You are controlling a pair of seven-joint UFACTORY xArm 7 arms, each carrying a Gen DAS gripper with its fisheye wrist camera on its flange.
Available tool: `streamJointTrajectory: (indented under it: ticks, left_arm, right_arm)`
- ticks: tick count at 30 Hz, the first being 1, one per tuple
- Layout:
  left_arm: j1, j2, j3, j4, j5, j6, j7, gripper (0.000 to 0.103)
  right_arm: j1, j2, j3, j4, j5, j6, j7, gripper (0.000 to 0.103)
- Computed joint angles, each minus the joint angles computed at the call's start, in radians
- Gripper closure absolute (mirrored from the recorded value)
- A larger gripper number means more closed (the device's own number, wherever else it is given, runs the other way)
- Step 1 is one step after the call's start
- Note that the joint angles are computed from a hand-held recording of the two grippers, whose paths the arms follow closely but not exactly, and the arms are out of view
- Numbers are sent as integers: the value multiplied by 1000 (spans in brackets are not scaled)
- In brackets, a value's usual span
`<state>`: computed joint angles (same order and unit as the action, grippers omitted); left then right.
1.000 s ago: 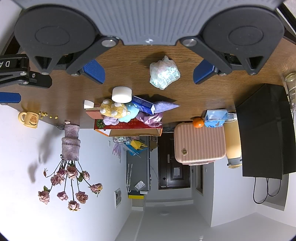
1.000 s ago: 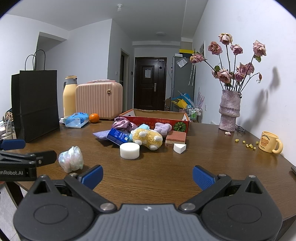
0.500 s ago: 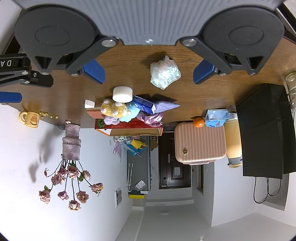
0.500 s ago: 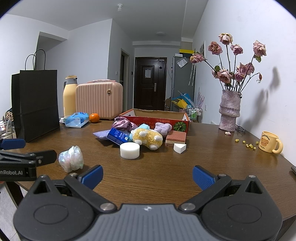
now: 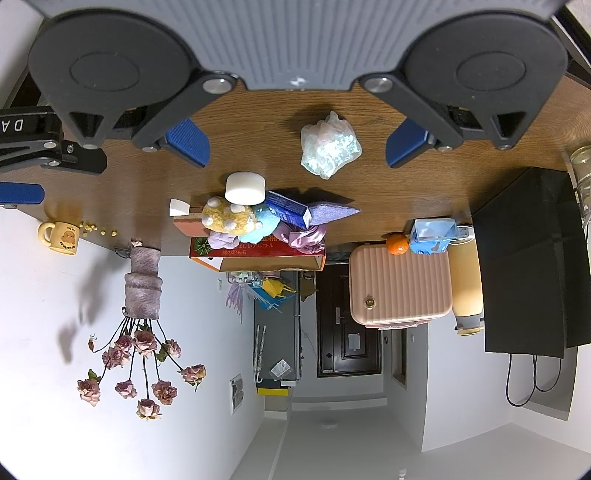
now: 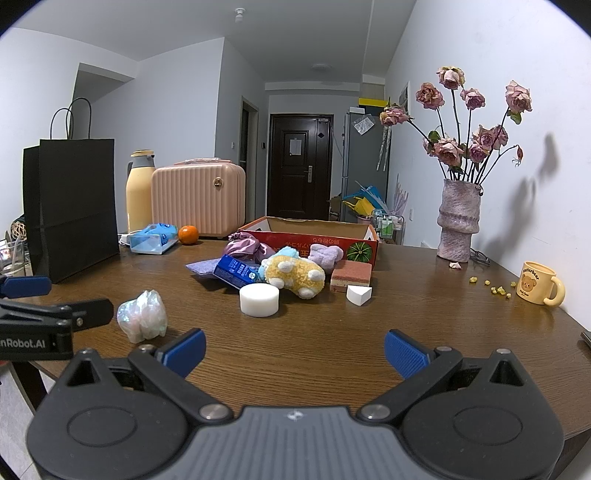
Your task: Organize soft objects
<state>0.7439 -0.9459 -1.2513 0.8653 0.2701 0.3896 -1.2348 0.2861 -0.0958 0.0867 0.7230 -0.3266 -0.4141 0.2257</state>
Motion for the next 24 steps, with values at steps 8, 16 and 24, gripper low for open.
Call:
streamJointTrajectory:
  ticks: [8,16,24]
  left_arm:
    - [-2,-2,2,-1,-1,-1,2,0]
    - [-1,-2,1,-1,-2,-1,2,0]
    - [-3,0,3,-2,-2,-1,3,0]
  right_arm:
    - [-1,-1,-1,0,-2,0,1,0]
    - [0,-1,-3,2,-7,2,5,0]
    - [-2,6,-2,6,-9,-1,6,0]
